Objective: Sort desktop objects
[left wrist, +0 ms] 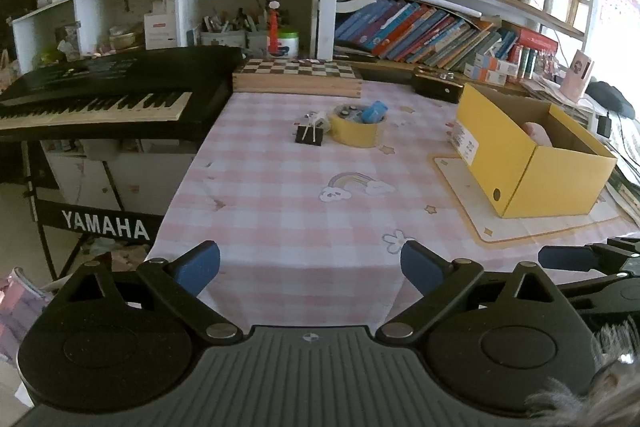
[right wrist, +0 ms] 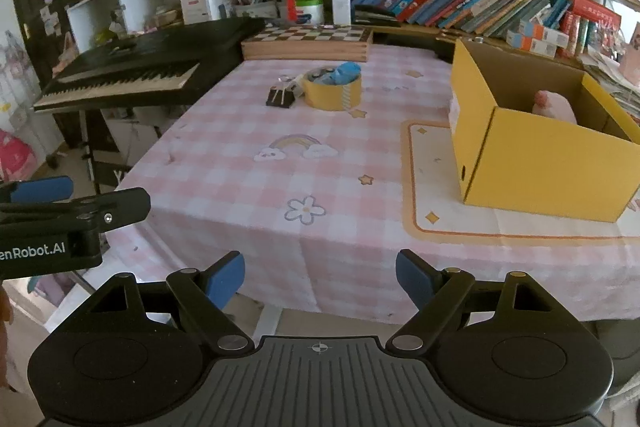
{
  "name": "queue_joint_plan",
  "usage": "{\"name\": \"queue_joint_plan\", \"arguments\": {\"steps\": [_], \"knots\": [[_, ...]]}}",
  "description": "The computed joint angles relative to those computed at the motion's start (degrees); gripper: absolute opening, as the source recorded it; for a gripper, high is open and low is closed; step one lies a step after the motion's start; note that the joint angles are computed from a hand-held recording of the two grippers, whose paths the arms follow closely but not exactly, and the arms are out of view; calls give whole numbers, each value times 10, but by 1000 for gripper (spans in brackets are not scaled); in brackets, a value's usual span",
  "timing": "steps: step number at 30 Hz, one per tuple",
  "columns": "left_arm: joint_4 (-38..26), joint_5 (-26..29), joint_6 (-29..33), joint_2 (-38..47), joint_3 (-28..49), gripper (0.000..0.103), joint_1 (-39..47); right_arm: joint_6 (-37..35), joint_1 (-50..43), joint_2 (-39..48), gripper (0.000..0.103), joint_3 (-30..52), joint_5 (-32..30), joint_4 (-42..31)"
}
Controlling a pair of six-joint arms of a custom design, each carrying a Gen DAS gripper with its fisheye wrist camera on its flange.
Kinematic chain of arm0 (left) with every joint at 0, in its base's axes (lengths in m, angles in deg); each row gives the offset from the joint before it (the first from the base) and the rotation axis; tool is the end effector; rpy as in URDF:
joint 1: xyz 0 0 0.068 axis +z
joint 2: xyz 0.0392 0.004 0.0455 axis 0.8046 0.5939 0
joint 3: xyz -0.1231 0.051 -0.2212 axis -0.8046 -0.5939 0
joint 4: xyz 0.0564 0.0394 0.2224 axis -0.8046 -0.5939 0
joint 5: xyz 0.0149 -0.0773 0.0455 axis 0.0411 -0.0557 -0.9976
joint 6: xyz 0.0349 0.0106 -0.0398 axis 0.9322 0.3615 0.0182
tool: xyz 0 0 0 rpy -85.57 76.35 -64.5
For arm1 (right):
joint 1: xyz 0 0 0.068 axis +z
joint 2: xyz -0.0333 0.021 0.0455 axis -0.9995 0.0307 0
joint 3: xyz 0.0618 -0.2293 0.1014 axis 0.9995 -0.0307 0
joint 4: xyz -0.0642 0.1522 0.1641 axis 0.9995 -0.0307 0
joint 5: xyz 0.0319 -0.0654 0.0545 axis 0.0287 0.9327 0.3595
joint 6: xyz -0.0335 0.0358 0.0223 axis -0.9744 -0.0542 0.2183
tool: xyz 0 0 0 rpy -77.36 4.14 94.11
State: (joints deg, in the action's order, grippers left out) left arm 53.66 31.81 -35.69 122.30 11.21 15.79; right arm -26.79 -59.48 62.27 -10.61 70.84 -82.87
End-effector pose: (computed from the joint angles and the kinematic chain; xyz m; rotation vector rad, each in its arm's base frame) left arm 0.1417 -0.0791 0.1660 -0.4298 2.1623 0.1630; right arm 0.2462 0.1392 0.1898 -0.6552 2.2814 0.3516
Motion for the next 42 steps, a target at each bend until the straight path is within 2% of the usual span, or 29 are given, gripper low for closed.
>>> {"name": "queue_joint_plan", "arguments": {"steps": [8,21,30,42], "knots": [[28,17,32,3,-6,98,43,0,10,36,85,29,-3,10],[157,107,145,110,26,98,175,-9,-4,145,85,138,-15,-2],[211,166,203,213,96,98,263,-19,-16,244,85,275,-28,-41],[235,199,246,350,213,95,330,-20,-32,400,85,519,-36,-120]]}}
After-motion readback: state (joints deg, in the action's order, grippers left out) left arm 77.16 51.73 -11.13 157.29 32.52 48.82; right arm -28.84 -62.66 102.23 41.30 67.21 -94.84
